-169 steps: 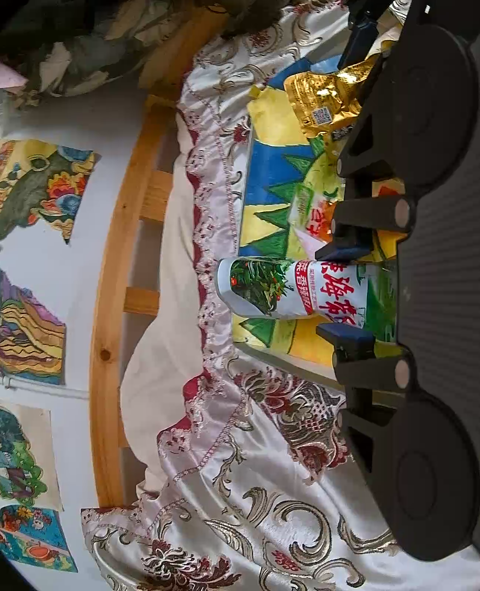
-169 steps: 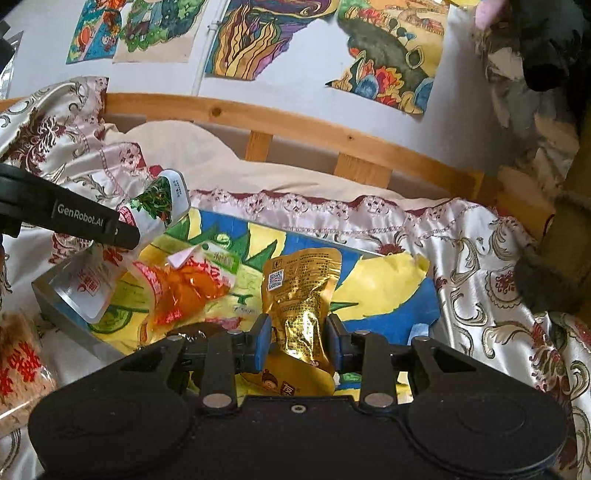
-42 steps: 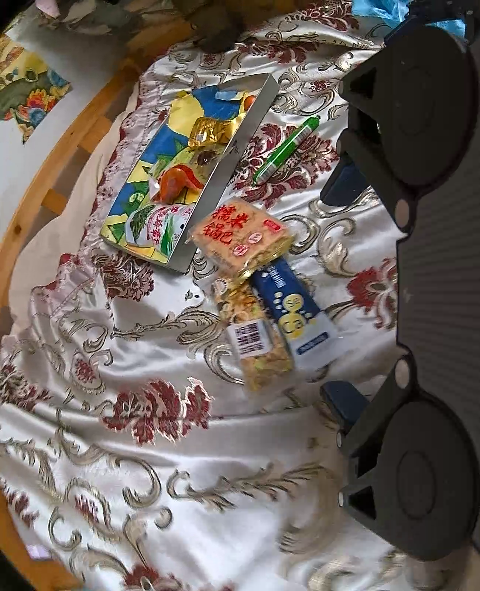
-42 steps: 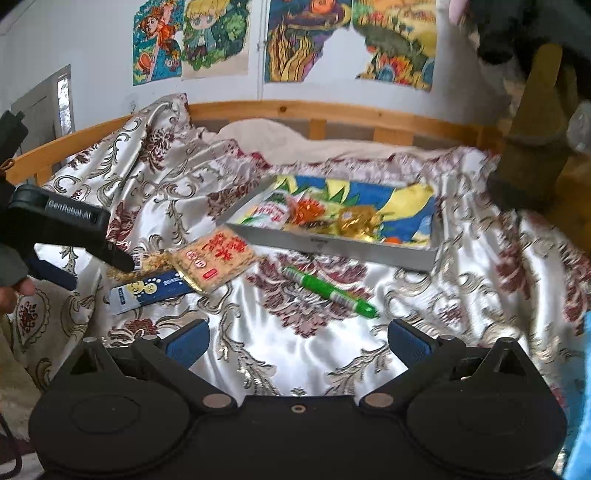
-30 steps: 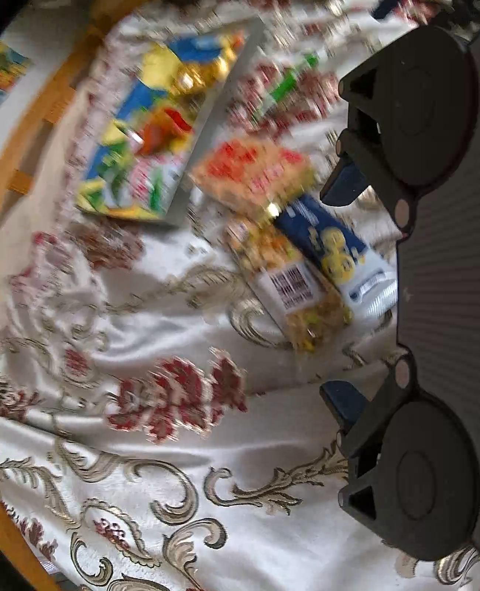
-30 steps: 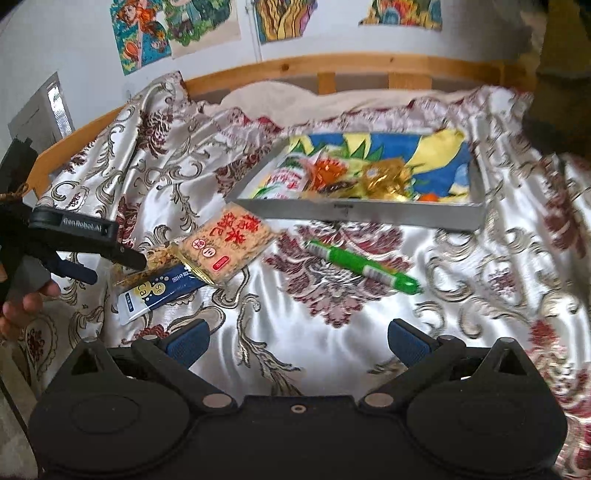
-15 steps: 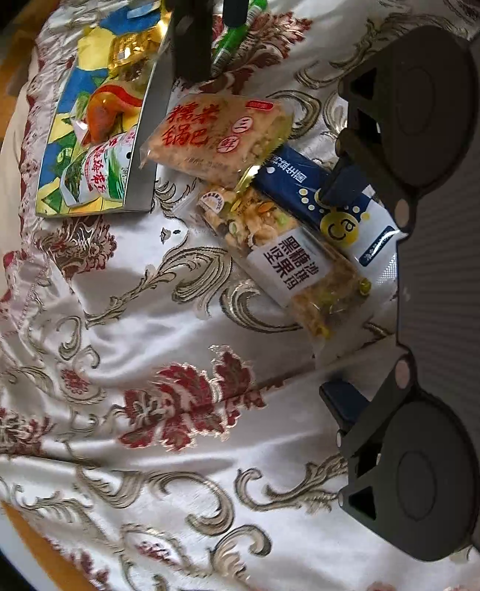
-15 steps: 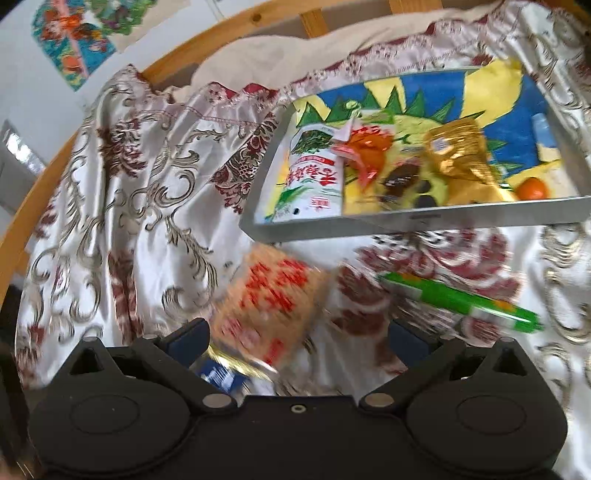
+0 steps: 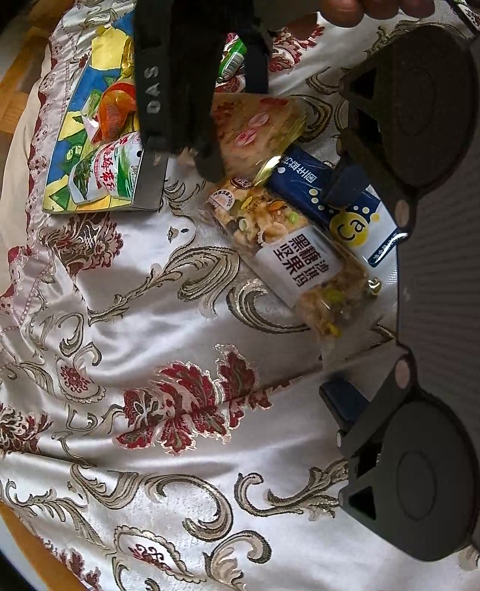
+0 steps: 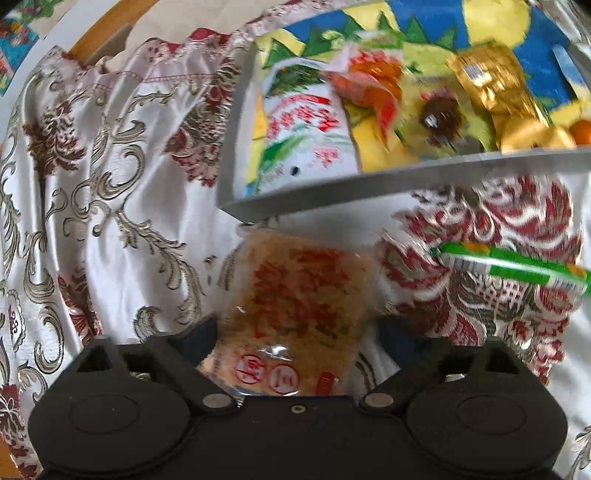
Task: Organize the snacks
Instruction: 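Close right tool on rice-crisp packet and lift while left tool lowers onto nut bar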
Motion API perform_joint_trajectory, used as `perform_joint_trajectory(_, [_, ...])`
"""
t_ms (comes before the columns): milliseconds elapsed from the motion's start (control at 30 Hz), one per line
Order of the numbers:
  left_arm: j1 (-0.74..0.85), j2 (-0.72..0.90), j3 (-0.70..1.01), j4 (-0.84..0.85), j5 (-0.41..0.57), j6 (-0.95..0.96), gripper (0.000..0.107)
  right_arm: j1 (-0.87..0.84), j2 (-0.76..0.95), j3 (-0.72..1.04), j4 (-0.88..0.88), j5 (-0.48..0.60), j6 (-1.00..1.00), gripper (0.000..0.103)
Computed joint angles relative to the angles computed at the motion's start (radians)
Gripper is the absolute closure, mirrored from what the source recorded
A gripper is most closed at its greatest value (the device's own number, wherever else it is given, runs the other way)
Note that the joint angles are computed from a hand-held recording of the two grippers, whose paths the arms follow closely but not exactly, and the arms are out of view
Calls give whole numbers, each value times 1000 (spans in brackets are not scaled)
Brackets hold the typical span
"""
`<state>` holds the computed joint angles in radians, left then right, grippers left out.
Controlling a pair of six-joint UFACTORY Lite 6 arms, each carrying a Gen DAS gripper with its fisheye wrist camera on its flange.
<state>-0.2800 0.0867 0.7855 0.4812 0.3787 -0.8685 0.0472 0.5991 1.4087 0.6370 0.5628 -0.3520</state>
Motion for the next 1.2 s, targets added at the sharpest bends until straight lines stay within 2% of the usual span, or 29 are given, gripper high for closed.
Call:
perform_joint_trajectory(67, [-12,-6,0,19,11,-22,5,-37,-17,-39,79,-3,-90,25])
perform_joint_trajectory(133, [-24,-11,1,45,20,-52,5,-80,-33,-69,145,19,-195,28])
perform_joint_trajectory(333, [-51,-58,-17,66,18,-74,7,-232,-106,-153,168,121,-440,28])
perform_joint_trajectory(500, [-68,-55,-10,133,7,-130,10,-360,-209,-290,181,134,-728,28])
perform_joint_trajectory(567, [-73,-34,7,171,10,-151,11,-395,-253,-363,247,122,-873,28])
perform_joint_trajectory(667, [-91,-4,29,248,25,-192,16,-418,-336,-510,446,71,-1164,28])
perform_joint_trajectory(733, [-102,6,38,282,34,-208,19,-397,-368,-570,534,33,-1276,28])
perform_joint_trajectory(967, [-139,-23,18,410,51,-299,14,-346,-402,-626,640,-12,-1458,27])
perform_joint_trajectory(1133, [-226,33,31,602,126,-442,11,-381,-373,-630,674,17,-1492,27])
perform_joint_trajectory(1200, [-239,61,48,624,138,-448,11,-382,-364,-632,690,28,-1511,27])
